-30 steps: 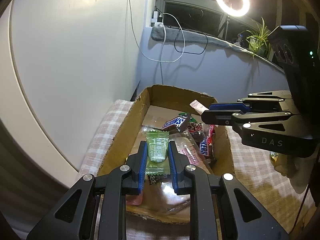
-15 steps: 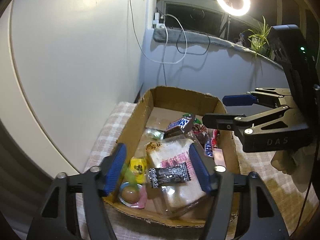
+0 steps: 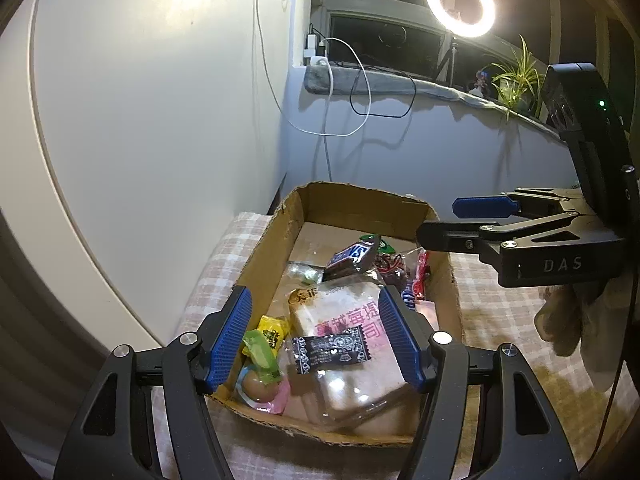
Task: Organize snacks
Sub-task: 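Move both open tools back over the yellow jelly and red bag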
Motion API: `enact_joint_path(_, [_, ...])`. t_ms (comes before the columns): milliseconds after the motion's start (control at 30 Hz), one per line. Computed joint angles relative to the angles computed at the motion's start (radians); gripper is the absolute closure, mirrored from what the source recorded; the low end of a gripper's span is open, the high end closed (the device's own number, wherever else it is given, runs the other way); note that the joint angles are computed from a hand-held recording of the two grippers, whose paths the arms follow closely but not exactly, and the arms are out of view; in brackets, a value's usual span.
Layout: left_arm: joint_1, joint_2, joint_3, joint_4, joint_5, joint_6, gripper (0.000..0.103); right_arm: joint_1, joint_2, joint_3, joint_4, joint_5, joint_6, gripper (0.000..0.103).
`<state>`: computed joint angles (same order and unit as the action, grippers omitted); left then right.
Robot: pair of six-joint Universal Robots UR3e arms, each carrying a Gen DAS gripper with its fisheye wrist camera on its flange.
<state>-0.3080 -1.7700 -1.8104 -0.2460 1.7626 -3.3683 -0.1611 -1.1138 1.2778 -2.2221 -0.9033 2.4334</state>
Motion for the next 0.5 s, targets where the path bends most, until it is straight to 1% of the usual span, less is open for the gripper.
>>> enact_joint_path(200, [-0.030,-0.001,0.019,-0.009,0.019,-0.006,0.037,-0.029,-0.060,0.067,0.058,0.011,-0.084,0.028])
enact_joint_path(300, [-0.054,-0.009,0.035,-0.014,0.034,-0.012,0.037,-0.046,-0.090,0.094,0.091,-0.002,-0.123,0.028])
enact_joint_path(433, [-0.090,-0.031,0.071,-0.029,0.041,-0.015,0.037,-0.101,-0.167,0.200,0.054,-0.022,-0.155,0.028])
enact_joint_path(500, [-0.107,-0.044,0.092,-0.038,0.036,-0.020,0.037,-0.142,-0.202,0.246,0.038,-0.016,-0.158,0.028])
